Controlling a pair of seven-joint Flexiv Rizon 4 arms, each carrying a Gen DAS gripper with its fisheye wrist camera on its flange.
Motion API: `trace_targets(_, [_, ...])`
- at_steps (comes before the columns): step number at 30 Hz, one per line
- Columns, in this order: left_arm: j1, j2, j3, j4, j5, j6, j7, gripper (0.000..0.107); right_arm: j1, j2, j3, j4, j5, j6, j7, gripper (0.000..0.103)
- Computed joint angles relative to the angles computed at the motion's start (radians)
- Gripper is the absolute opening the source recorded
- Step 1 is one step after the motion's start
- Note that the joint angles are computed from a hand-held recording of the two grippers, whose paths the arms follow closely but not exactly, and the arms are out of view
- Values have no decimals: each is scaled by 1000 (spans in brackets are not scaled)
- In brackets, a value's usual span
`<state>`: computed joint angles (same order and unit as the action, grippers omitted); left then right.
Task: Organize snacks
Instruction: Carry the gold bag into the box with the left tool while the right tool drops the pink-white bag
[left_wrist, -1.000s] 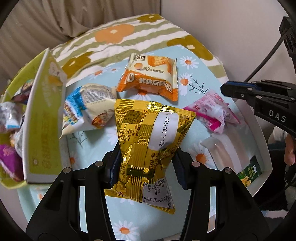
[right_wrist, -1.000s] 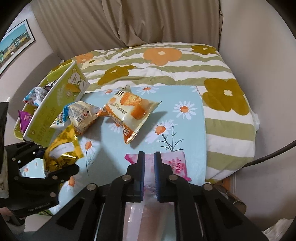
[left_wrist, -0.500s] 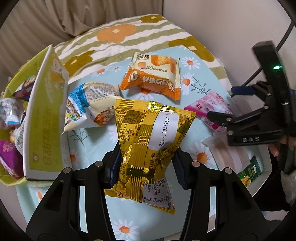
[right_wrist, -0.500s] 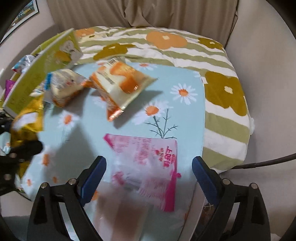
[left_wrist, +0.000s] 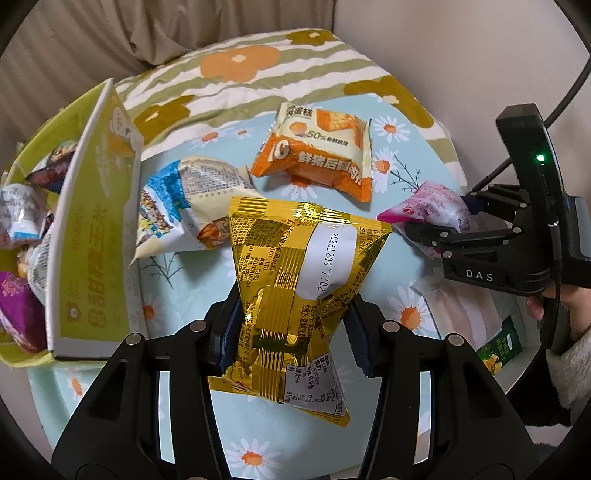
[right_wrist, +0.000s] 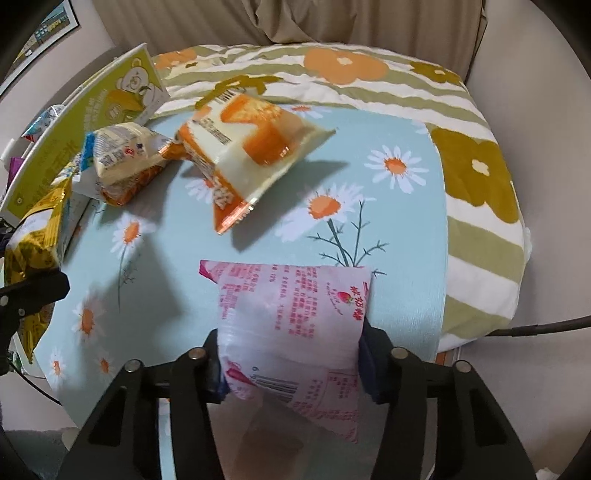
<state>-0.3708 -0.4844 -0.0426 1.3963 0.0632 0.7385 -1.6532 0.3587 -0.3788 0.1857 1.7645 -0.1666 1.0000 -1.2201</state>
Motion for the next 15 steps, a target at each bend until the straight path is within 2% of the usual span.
trace_targets(7, [-7, 62, 12, 44, 22, 36, -52, 46, 3, 50, 17, 4, 29, 44, 16, 47])
trace_targets(15, [-3, 209, 26, 144, 86, 84, -169, 46, 30, 140, 37, -11, 16, 93, 4, 47])
